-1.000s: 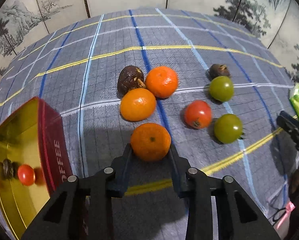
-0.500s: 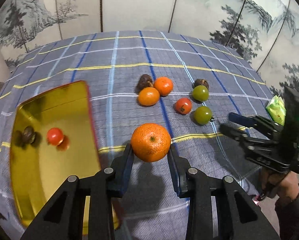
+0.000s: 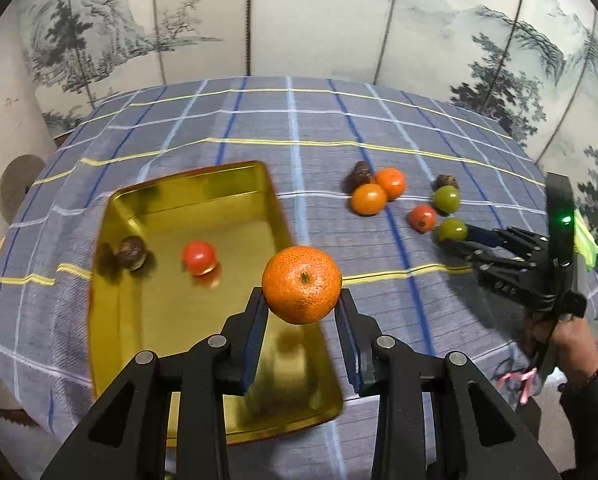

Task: Organize fruits
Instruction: 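Carry the tangerine into the tray with the left gripper while the right gripper grasps a green tomato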

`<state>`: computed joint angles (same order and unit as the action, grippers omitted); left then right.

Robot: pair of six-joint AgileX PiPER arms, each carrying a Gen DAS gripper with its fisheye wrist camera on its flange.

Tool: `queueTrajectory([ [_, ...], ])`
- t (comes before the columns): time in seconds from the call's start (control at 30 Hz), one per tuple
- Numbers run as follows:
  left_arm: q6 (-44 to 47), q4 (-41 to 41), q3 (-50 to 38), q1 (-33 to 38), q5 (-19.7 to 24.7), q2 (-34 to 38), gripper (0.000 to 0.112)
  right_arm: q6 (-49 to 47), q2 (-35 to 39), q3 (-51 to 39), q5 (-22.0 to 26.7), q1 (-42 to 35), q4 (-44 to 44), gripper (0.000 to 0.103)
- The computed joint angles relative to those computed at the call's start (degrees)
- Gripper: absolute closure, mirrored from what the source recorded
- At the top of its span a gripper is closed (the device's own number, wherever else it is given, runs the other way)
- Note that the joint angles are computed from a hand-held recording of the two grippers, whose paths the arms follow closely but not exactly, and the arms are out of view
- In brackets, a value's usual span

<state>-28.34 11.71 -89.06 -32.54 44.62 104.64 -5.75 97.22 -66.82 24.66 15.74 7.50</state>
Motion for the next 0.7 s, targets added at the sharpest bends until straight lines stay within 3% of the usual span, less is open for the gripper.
queueTrajectory([
  [0.13,-0.9,0.2,4.7,2.8,-1.6,-1.7,0.077,-3.7,-0.3,1.3,-1.6,-1.2,4.3,0.070],
  [0.43,-3.3,4.0,10.8,9.4,-3.7,-1.1,0.076,1.6,-4.1,5.8,-4.5,-0.3,1.0,0.071],
  [0.7,-6.1,8.1,11.5,9.2,-4.8,0.3,0.076,3.5,-7.6,7.9,-4.2,-0.9,-0.1,0.071],
])
